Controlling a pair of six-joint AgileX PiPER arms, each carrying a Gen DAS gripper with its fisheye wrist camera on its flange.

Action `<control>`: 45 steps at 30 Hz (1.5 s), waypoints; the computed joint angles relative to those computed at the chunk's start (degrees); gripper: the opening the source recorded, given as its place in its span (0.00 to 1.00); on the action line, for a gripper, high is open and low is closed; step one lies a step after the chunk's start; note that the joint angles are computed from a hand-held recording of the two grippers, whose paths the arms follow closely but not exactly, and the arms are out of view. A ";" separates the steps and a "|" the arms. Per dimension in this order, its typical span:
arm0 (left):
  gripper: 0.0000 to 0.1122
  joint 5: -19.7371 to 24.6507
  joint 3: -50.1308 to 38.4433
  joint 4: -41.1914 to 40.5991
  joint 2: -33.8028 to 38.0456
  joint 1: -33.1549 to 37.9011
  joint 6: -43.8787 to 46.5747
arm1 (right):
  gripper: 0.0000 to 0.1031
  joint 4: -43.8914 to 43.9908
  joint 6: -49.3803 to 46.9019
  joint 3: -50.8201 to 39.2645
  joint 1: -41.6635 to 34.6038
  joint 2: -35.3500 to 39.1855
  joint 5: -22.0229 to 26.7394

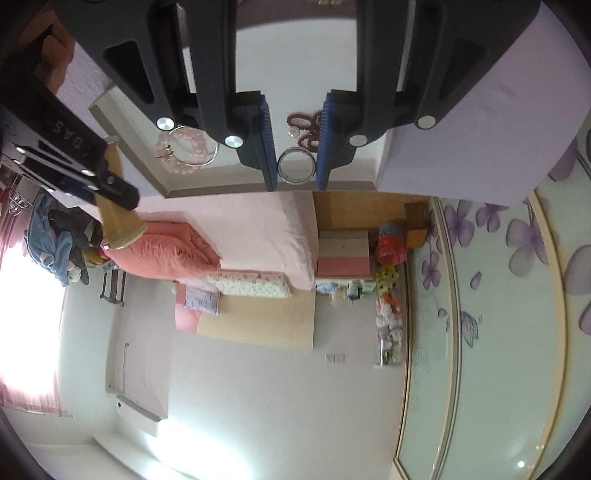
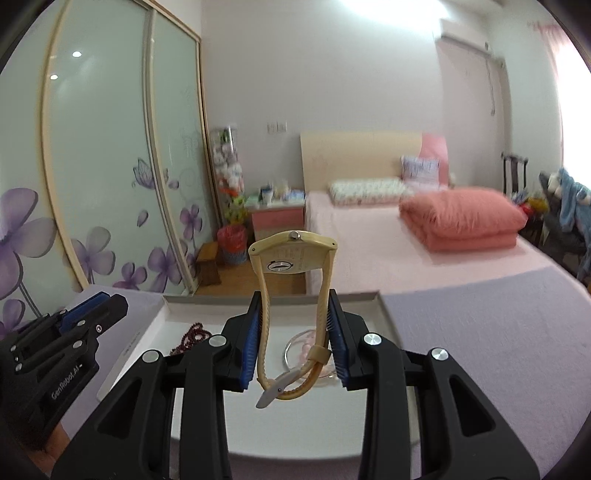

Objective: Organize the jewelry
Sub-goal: 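Carry the ring and watch into the tray and open both tools, then withdraw both tools from the tray toward the remaining jewelry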

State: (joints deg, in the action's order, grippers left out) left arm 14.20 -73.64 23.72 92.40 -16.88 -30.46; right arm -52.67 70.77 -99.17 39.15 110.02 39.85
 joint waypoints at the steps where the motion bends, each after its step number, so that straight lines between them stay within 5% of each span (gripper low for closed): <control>1: 0.19 0.84 -1.88 -2.82 1.95 0.07 2.71 | 0.33 4.90 -4.37 -3.01 -1.46 2.18 0.18; 6: 0.19 5.84 -9.80 -14.14 9.21 1.62 13.10 | 0.33 24.40 -18.12 -14.09 -6.41 9.97 3.82; 11: 0.19 8.69 -14.30 -15.31 13.59 2.31 14.67 | 0.35 29.47 -21.65 -20.97 -7.29 14.55 8.95; 17: 0.20 13.46 -19.71 -18.07 17.77 2.81 16.61 | 0.48 33.67 -24.86 -25.67 -8.49 17.16 11.97; 35: 0.33 9.50 -12.10 -18.77 11.75 5.70 14.93 | 0.58 23.27 -17.58 -16.16 -5.88 10.30 6.36; 45: 0.46 1.95 6.46 -25.96 -4.10 8.47 21.38 | 0.65 6.51 -0.45 5.53 1.30 -3.44 0.41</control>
